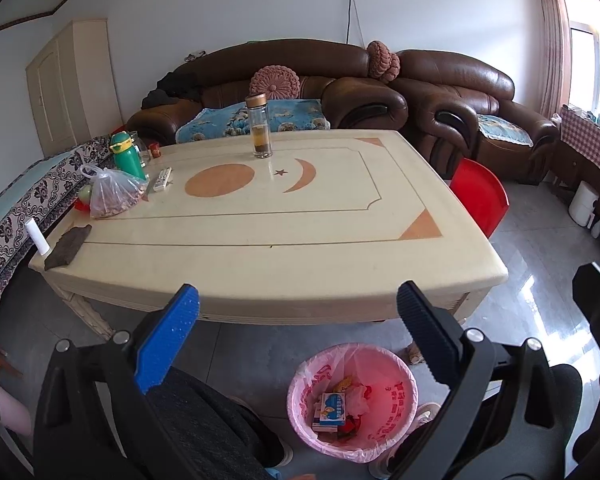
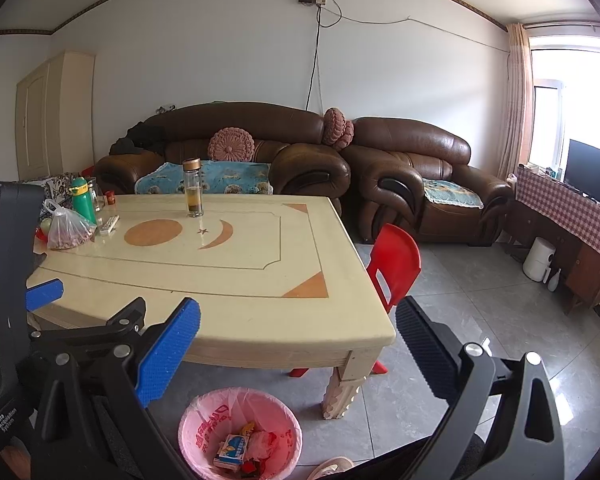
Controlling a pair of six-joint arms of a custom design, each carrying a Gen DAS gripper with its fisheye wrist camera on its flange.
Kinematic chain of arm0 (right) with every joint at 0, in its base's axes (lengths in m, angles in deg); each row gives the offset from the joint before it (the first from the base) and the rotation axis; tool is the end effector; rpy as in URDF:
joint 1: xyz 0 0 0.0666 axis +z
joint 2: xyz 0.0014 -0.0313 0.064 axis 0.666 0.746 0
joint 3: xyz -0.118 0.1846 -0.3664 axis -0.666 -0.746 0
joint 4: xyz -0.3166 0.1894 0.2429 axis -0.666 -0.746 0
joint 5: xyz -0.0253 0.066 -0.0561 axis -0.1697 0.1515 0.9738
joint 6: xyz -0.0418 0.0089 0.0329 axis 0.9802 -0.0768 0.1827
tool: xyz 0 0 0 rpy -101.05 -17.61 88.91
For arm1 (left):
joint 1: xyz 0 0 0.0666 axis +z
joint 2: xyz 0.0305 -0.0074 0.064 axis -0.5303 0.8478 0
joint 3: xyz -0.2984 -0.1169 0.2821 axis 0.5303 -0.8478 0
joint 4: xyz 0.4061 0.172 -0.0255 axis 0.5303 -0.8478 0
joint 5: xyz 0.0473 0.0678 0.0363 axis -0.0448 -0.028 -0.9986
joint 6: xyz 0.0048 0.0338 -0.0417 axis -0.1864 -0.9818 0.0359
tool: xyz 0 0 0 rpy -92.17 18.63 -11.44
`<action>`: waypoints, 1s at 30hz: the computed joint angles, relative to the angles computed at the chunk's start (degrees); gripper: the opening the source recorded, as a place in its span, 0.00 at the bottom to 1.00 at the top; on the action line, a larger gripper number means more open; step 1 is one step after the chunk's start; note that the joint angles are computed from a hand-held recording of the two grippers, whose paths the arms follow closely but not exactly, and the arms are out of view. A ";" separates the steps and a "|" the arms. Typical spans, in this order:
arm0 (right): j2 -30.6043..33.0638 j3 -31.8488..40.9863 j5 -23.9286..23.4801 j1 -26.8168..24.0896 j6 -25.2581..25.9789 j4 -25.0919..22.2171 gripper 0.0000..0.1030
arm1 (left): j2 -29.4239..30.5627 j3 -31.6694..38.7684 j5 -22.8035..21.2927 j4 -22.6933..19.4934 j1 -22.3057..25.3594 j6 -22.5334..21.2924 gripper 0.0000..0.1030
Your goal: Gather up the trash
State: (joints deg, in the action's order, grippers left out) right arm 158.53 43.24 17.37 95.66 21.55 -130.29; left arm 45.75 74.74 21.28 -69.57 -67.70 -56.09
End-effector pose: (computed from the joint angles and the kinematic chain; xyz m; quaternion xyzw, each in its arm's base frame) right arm 0.3278 0.3999 0.6973 0.0622 0.8541 -0.0717 0.5114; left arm 0.3940 -0.2642 0.6685 0.0544 0.8985 0.0125 0.4355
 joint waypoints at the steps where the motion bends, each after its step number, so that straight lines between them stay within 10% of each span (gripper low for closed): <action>1: 0.11 0.11 -0.02 -0.03 0.03 -0.06 0.93 | -0.09 -0.06 0.13 0.01 0.04 0.00 0.94; 30: -0.23 -0.76 -0.47 -0.41 -0.64 0.04 0.93 | -0.32 -0.19 0.84 -0.30 0.80 0.76 0.94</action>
